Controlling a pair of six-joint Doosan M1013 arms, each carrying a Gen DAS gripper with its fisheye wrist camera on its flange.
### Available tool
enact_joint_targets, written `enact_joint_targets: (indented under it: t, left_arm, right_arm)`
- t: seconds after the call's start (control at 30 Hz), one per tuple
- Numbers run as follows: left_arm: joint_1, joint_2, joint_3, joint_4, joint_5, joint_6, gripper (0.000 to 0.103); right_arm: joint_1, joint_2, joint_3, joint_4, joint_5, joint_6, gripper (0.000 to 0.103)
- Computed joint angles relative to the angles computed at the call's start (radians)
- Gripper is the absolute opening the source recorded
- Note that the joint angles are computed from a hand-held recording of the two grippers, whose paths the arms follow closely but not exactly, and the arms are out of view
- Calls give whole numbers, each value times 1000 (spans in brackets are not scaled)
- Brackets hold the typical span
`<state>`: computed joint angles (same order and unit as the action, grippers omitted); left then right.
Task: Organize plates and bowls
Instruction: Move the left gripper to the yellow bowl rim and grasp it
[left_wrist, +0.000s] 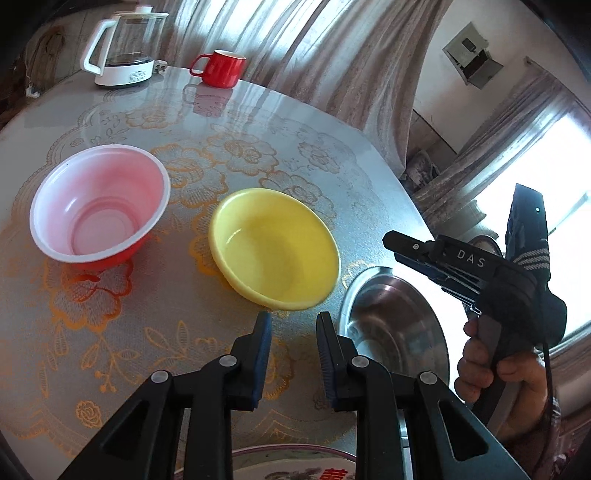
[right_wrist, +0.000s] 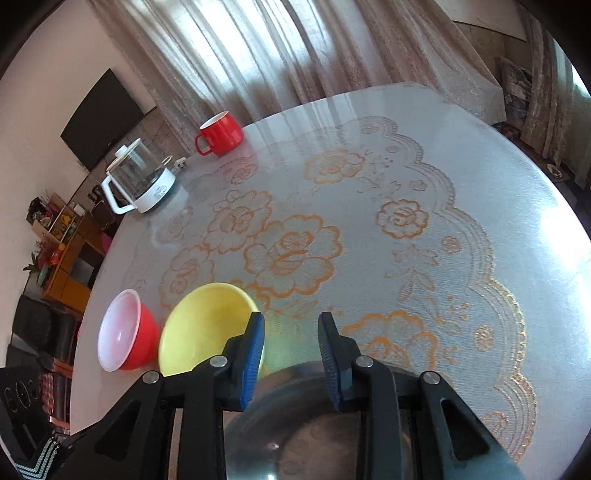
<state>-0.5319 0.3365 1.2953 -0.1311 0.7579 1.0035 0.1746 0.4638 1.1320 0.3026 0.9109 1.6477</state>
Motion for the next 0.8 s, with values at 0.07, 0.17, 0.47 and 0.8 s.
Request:
enact_joint_targets:
  t: [0.07, 0.17, 0.47, 0.8]
  left_arm:
    - [-8, -2, 3, -9, 1, 12, 24]
    - [-17, -5, 8, 26, 13, -17, 24]
    - [3, 2, -3, 81, 19, -107, 24]
    - [15, 50, -59, 110, 69, -153, 24]
  right_arm:
    - [-15, -10, 18, -4, -9, 37, 30]
    - [-26, -23, 36, -18, -22, 76, 31]
    - [17, 40, -63, 70, 67, -66, 31]
    - [58, 104, -143, -65, 137, -56, 13]
